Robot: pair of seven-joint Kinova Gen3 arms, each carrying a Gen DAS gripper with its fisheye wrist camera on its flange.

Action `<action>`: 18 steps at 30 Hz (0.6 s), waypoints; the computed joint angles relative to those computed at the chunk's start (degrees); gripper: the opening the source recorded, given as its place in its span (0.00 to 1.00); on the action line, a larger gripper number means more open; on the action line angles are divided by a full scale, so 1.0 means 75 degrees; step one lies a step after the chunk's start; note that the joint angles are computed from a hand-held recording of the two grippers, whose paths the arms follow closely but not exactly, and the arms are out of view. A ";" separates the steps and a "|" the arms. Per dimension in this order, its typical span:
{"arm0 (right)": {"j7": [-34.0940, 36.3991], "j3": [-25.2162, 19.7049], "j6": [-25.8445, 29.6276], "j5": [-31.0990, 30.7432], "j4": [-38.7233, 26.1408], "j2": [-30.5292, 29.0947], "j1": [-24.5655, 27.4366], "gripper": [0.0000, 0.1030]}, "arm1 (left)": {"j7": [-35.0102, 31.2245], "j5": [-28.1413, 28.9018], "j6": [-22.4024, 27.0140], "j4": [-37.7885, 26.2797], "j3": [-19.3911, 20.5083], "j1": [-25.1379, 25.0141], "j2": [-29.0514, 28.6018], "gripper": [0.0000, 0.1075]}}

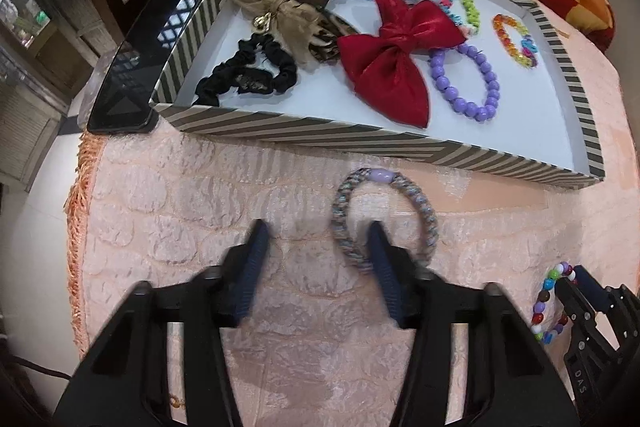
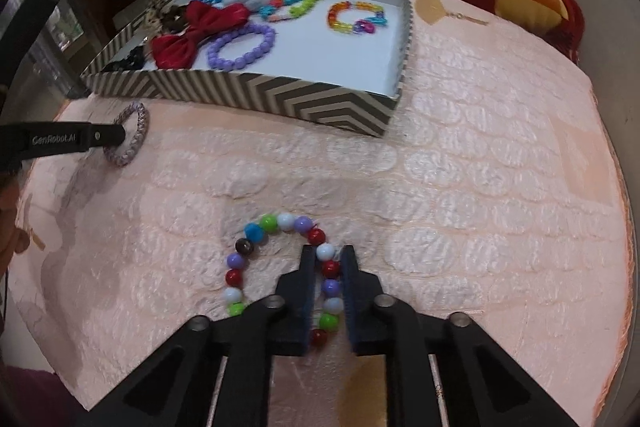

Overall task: Organize jewelry
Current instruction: 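Grasp the grey braided bracelet with the left tool while the right tool grasps the multicolour bead bracelet, then carry both bracelets into the striped tray and open both tools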

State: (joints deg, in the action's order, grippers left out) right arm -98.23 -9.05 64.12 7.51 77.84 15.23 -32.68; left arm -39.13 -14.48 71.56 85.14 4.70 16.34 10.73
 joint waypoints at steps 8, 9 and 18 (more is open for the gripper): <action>0.0455 -0.0076 -0.0088 -0.1194 -0.0012 -0.0365 0.0633 0.09 | -0.0799 0.0788 -0.0502 0.0380 0.0015 -0.0431 -0.0559 0.05; 0.0471 -0.0076 -0.0067 -0.1238 -0.0053 -0.0408 0.0655 0.09 | -0.0918 0.0846 -0.0506 0.0394 0.0031 -0.0472 -0.0683 0.05; 0.0694 -0.0077 0.0050 -0.1513 -0.0836 -0.0555 0.0790 0.09 | -0.1867 0.1351 -0.0287 -0.0155 0.0161 -0.0775 -0.1286 0.05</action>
State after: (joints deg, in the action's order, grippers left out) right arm -93.03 -9.62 64.50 -3.84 71.57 11.06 -26.75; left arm -53.14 -4.34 69.41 83.99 5.91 10.52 1.08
